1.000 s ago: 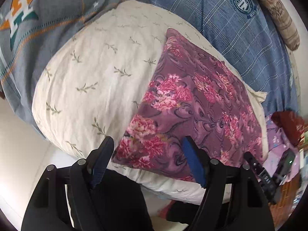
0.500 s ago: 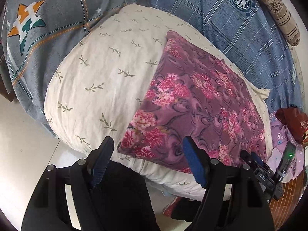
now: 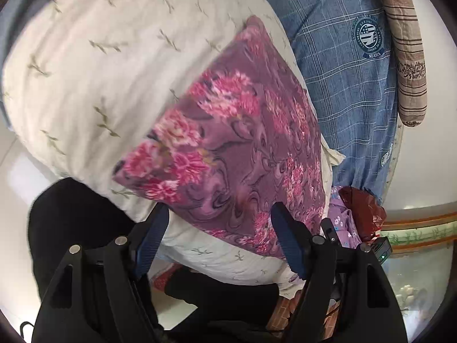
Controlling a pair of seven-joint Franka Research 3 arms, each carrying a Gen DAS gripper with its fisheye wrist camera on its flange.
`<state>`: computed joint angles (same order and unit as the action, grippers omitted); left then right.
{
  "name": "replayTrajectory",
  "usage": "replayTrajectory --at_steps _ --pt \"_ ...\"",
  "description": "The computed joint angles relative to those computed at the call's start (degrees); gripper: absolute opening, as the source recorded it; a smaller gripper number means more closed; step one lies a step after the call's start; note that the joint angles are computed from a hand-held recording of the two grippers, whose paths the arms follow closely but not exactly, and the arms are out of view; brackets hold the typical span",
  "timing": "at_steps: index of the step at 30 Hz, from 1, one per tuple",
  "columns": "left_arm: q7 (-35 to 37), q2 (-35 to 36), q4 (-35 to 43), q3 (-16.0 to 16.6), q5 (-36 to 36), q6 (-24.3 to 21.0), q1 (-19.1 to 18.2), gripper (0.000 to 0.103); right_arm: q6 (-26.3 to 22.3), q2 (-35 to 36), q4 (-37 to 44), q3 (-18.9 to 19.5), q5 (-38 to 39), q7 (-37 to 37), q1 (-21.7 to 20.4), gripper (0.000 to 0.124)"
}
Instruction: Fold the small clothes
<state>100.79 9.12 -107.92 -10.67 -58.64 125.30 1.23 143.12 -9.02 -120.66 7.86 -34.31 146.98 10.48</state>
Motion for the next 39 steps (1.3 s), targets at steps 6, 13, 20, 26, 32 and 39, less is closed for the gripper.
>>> replayTrajectory --at_steps 6,13,20,26,32,39 --pt "-0.2 2.5 2.6 -1.2 1.0 -0.2 -0.7 0.075 -0.4 2.7 4.5 -0.6 -3.3 0.4 -0.4 0.102" --pt "0.9 2.4 2.5 -1.7 -3.1 -3.9 0.8 0.077 -3.7 11.0 11.2 -3.1 -5.8 2.3 1.9 0.101" --pt "8.5 -3.0 1.2 1.1 -9.6 1.1 1.7 0.079 -5.5 12.2 11.5 -6.0 -4.9 -0.2 5.3 0.100" --pt "-1.6 10.2 18.6 0.7 10.6 1.1 0.0 0.082 -2.4 8.9 8.1 -5.4 -5.6 2.1 4.3 0.100" --pt "-4.9 19.7 29.2 -4.9 15.5 -8.8 1.4 0.084 -3.3 7.2 6.5 -4.1 -6.8 2.7 3.8 0.102" --pt "-4.7 20.8 29.1 -9.0 10.4 -9.3 3.8 0.022 -1.1 9.3 4.5 -5.2 -10.2 7.5 3.5 0.102"
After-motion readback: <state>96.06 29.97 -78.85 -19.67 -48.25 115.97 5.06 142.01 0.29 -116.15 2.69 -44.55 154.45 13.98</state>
